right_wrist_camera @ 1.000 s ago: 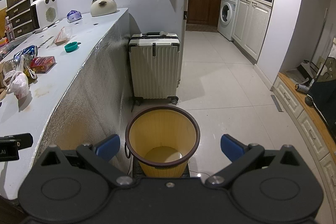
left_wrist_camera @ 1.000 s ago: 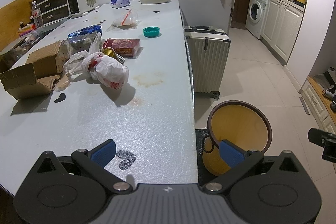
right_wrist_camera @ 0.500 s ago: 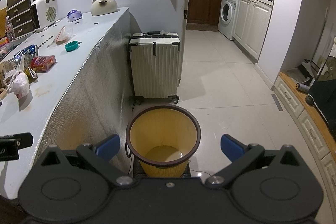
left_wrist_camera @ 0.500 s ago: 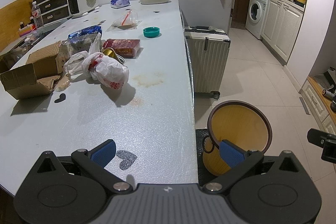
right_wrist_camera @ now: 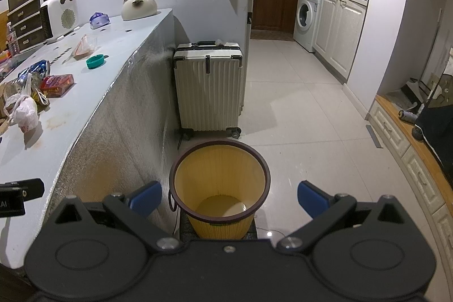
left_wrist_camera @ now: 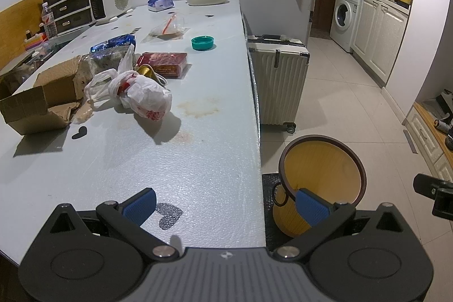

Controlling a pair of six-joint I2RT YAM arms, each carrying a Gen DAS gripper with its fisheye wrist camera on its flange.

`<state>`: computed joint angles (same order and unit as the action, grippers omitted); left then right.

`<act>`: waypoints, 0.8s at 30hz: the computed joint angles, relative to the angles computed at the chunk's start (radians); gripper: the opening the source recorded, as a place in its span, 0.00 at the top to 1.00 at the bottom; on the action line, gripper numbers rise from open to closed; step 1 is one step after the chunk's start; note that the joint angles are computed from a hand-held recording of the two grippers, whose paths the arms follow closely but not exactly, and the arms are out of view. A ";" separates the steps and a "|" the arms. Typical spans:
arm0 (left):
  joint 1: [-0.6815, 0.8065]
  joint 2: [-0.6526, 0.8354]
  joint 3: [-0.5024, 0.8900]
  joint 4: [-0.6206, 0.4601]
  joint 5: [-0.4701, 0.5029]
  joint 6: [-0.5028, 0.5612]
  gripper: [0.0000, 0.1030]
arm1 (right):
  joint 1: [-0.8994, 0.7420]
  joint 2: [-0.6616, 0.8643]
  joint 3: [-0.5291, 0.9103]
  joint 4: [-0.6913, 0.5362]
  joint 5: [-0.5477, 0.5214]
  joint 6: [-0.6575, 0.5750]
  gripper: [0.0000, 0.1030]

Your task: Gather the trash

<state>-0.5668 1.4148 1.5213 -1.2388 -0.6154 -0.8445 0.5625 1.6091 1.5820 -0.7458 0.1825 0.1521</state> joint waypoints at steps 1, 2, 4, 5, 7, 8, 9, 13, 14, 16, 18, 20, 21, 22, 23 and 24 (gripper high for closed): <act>0.002 0.003 0.002 0.001 0.002 0.002 0.00 | 0.000 0.002 0.003 -0.003 0.001 0.001 0.00; 0.005 0.003 0.003 0.002 0.003 0.004 0.00 | -0.001 0.003 0.002 -0.002 0.000 0.001 0.00; 0.008 0.003 0.003 0.006 0.003 0.004 0.00 | -0.004 0.009 0.003 0.002 -0.003 0.001 0.00; 0.009 0.005 0.005 0.006 0.002 0.004 0.00 | -0.005 0.009 0.003 0.004 -0.003 0.001 0.00; 0.008 -0.007 -0.009 0.008 -0.005 -0.002 0.00 | -0.006 0.014 0.005 0.008 -0.003 0.002 0.00; 0.012 -0.009 -0.010 0.009 -0.007 -0.001 0.00 | -0.005 0.017 0.007 0.010 -0.002 0.003 0.00; 0.017 -0.014 -0.016 0.011 -0.008 0.000 0.00 | -0.009 0.016 0.000 0.017 -0.006 0.002 0.00; 0.045 -0.036 -0.032 0.012 -0.022 0.009 0.00 | -0.007 0.028 0.013 0.027 -0.007 0.007 0.00; 0.054 -0.044 -0.037 0.012 -0.028 0.012 0.00 | -0.005 0.036 0.024 0.027 -0.005 0.009 0.00; 0.078 -0.064 -0.051 0.017 -0.034 0.021 0.00 | 0.002 0.050 0.042 0.031 -0.005 0.012 0.00; 0.108 -0.087 -0.069 0.023 -0.038 0.028 0.00 | 0.010 0.066 0.063 0.037 -0.010 0.011 0.00; 0.141 -0.110 -0.088 0.032 -0.038 0.039 0.00 | 0.018 0.082 0.081 0.044 -0.018 0.011 0.00; 0.162 -0.124 -0.100 0.038 -0.037 0.046 0.00 | 0.023 0.092 0.092 0.047 -0.022 0.012 0.00; 0.179 -0.136 -0.109 0.041 -0.036 0.051 0.00 | 0.028 0.103 0.106 0.049 -0.027 0.011 0.00; 0.198 -0.149 -0.120 0.045 -0.033 0.056 0.00 | 0.034 0.114 0.119 0.050 -0.032 0.011 0.00; 0.219 -0.164 -0.131 0.049 -0.031 0.061 0.00 | 0.041 0.127 0.135 0.051 -0.038 0.009 0.00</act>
